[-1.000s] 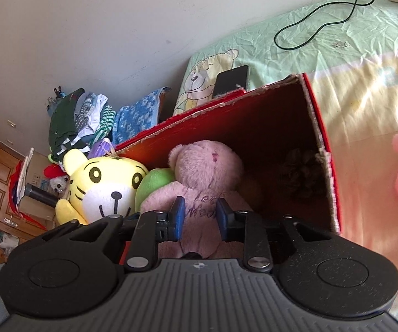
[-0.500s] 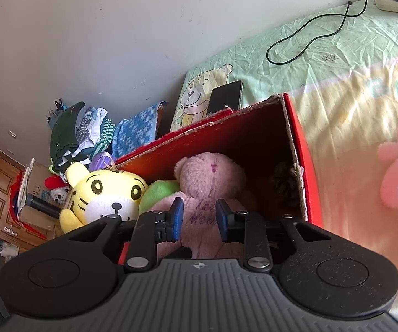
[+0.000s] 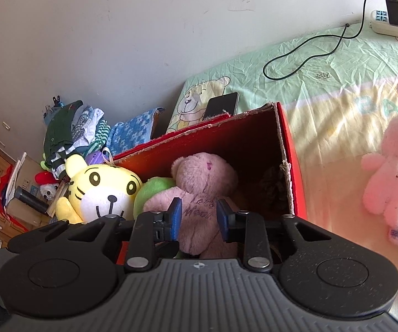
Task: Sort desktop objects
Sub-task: 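Lower the pink teddy bear into the red box beside the green plush, then open the right gripper and release the pink teddy bear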
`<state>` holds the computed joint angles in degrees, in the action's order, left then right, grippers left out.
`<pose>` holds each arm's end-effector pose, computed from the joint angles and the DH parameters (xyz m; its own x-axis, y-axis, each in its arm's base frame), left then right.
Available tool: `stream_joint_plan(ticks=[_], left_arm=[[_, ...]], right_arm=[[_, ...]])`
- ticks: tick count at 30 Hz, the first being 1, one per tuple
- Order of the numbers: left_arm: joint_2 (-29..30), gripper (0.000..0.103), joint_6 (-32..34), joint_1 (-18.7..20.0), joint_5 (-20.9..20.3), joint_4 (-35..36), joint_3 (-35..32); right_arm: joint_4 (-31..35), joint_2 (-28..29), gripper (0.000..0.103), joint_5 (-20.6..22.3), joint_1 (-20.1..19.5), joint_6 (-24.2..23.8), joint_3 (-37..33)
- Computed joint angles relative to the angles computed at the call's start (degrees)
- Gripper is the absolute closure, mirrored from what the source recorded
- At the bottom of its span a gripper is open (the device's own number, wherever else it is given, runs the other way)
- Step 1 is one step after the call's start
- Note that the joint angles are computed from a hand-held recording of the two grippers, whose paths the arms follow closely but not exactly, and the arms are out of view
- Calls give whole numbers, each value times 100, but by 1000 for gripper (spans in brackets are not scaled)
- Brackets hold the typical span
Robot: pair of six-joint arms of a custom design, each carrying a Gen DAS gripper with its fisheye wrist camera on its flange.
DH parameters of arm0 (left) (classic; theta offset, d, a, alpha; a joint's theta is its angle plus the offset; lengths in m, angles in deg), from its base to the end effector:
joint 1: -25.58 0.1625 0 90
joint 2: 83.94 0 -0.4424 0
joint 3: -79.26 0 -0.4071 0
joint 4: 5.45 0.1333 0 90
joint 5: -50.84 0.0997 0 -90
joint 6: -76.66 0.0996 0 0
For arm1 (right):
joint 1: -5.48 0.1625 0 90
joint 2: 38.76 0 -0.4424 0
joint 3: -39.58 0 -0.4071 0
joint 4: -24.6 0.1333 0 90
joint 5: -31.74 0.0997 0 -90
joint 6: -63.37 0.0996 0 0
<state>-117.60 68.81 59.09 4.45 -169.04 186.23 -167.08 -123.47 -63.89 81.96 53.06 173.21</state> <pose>-0.3764 -0.4915 -0.0539 -0.5127 0.5208 -0.6826 0.7710 0.6291 -0.0990 0.0155 -0.4640 0.3155 -0.9593 0.1983 0.2009 -0.0307 0.6341 -0.7726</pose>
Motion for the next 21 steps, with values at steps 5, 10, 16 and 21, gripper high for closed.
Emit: stream_joint_plan(ticks=[5, 10, 16, 21], left_arm=[[11, 24, -205, -77, 188, 138, -7], [29, 24, -500, -115, 295, 375, -56], [43, 19, -854, -204, 434, 598, -56], [46, 18, -1230, -258, 546, 882, -79]], right_arm=[[-177, -68, 68, -1, -19, 47, 101], [-235, -143, 68, -28, -28, -41, 207], [-159, -223, 68, -95, -30, -241, 286], [51, -357, 68, 47, -105, -316, 314]])
